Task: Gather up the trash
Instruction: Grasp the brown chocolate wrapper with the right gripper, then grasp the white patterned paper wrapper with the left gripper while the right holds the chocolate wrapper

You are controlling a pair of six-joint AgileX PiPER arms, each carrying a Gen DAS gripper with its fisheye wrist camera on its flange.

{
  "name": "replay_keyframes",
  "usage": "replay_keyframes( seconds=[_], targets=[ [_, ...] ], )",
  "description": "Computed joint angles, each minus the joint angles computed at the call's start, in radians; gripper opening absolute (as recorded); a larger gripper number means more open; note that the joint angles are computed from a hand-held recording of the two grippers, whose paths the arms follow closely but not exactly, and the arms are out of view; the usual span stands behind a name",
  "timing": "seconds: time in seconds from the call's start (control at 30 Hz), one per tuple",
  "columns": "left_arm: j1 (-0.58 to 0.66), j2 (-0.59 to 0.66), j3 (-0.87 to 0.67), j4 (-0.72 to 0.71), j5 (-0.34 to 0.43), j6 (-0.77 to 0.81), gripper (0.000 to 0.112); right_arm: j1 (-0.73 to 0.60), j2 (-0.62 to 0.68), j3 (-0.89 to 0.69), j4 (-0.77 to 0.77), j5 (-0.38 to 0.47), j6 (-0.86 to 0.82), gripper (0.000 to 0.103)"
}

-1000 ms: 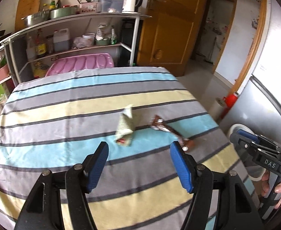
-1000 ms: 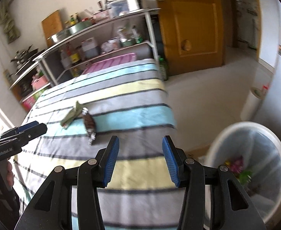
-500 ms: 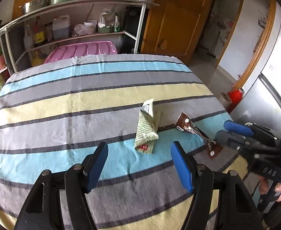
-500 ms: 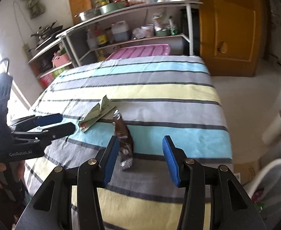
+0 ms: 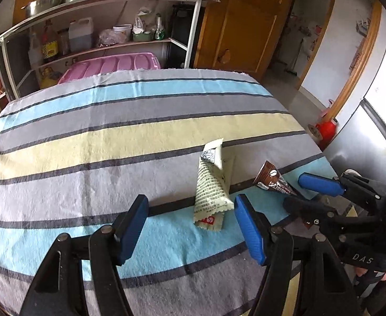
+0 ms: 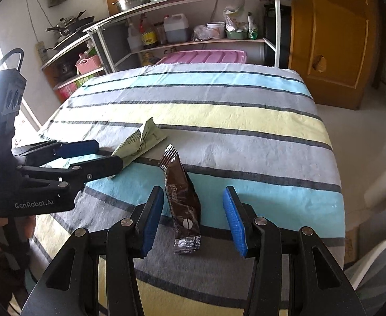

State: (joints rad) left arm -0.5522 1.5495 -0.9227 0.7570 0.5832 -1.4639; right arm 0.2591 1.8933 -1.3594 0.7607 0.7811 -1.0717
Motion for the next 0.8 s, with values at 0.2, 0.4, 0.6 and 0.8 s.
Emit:
replay_keyframes(
  seconds=[0.2,0.4,0.6,0.8],
  targets=[
    [-0.016,0.025,-0.020,0.030,0.027,-0.012,0.066,0.006,0.008,-0.009,-0.005,-0.003,0.007,0.048],
    [-0.018,0.025,-0.024,0.036,0.055,-0.013,0.053,0.007,-0.002,0.005,-0.014,-0.027,0.017,0.032],
    [-0.020,0.029,-0.028,0.045,0.079,-0.027,0.042,0.000,0.000,0.001,-0.016,-0.022,0.017,0.021],
    [-0.018,0.026,-0.023,0.052,0.091,-0.040,0.030,0.004,-0.004,0.006,-0.026,-0.034,0.020,0.014]
  ],
)
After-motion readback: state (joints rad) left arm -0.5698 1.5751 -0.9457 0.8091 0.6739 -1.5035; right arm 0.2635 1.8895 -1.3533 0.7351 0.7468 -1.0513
